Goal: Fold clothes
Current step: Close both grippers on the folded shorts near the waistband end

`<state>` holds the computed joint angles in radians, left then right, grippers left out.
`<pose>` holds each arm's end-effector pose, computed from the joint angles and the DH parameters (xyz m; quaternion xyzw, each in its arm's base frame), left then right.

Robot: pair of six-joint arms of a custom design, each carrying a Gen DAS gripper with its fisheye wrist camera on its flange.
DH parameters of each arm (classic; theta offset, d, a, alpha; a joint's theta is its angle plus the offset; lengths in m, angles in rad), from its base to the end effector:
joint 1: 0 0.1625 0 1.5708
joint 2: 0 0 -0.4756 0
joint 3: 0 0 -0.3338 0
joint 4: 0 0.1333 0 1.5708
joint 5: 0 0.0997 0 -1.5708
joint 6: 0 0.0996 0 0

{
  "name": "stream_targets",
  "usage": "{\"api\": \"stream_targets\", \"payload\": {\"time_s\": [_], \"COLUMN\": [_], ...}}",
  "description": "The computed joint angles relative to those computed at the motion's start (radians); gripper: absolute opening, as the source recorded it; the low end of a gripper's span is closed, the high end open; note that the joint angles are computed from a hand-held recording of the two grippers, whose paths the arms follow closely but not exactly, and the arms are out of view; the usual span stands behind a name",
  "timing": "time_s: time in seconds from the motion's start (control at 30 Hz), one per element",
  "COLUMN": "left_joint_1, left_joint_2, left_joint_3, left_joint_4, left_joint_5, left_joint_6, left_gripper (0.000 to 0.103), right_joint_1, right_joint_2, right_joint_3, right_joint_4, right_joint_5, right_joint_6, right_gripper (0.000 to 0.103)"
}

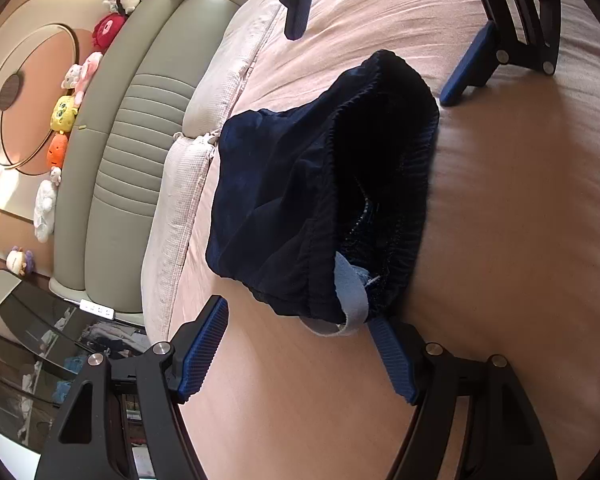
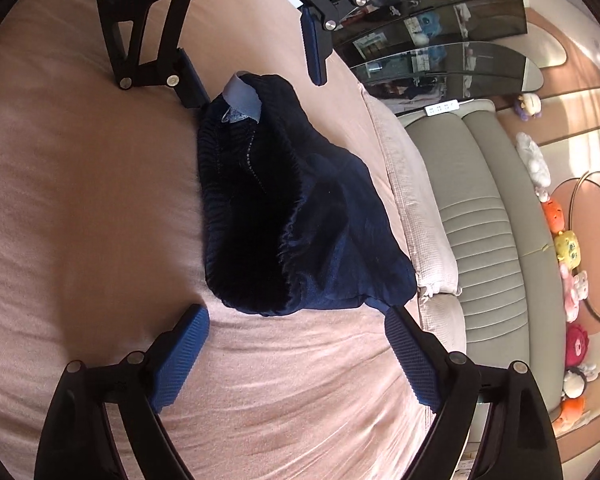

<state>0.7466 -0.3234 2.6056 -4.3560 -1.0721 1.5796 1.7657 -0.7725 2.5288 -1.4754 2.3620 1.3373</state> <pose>-0.1432 -0.3790 0.0322 0.8533 0.3957 -0.1360 0.3111 0.1230 -0.3005 0.0512 0.4951 -0.5936 0.1627 0.6133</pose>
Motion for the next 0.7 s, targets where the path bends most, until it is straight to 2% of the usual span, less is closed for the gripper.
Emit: {"api": "stream_targets", "payload": {"time_s": [0.1, 0.2, 0.33, 0.5, 0.6, 0.7], "left_joint_1": [0.01, 0.017, 0.019, 0.043, 0.055, 0.048], "left_joint_2": [-0.017, -0.017, 0.013, 0.07, 0.097, 0.106], "left_joint_3": [-0.023, -0.048, -0.064, -0.042, -0.04, -0.045], "left_joint_4": [0.048, 0.048, -0.008, -0.158, -0.212, -0.212], "left_joint_5": [-0.025, -0.049, -0.067, -0.159, -0.209, -0.198], "left_joint_6": [0.0, 0.038, 0.086, 0.249, 0.34, 0.361], "left_gripper": [0.075, 0.084, 0.084, 0.084, 0.084, 0.084], "right_joint_1": [-0.012, -0.025, -0.035, -0.035, -0.035, -0.037], "right_joint_2": [-0.016, -0.01, -0.022, -0.025, -0.021, -0.003], "right_joint_3": [-0.031, -0.039, -0.046, -0.054, -0.053, -0.037], "right_joint_4": [0.064, 0.058, 0.098, 0.128, 0.132, 0.098], "right_joint_5": [-0.025, -0.069, -0.099, -0.104, -0.108, -0.114], "right_joint_6": [0.051, 0.035, 0.047, 0.029, 0.01, -0.013], "right_gripper": [0.09, 0.09, 0.09, 0.09, 0.081, 0.07]}}
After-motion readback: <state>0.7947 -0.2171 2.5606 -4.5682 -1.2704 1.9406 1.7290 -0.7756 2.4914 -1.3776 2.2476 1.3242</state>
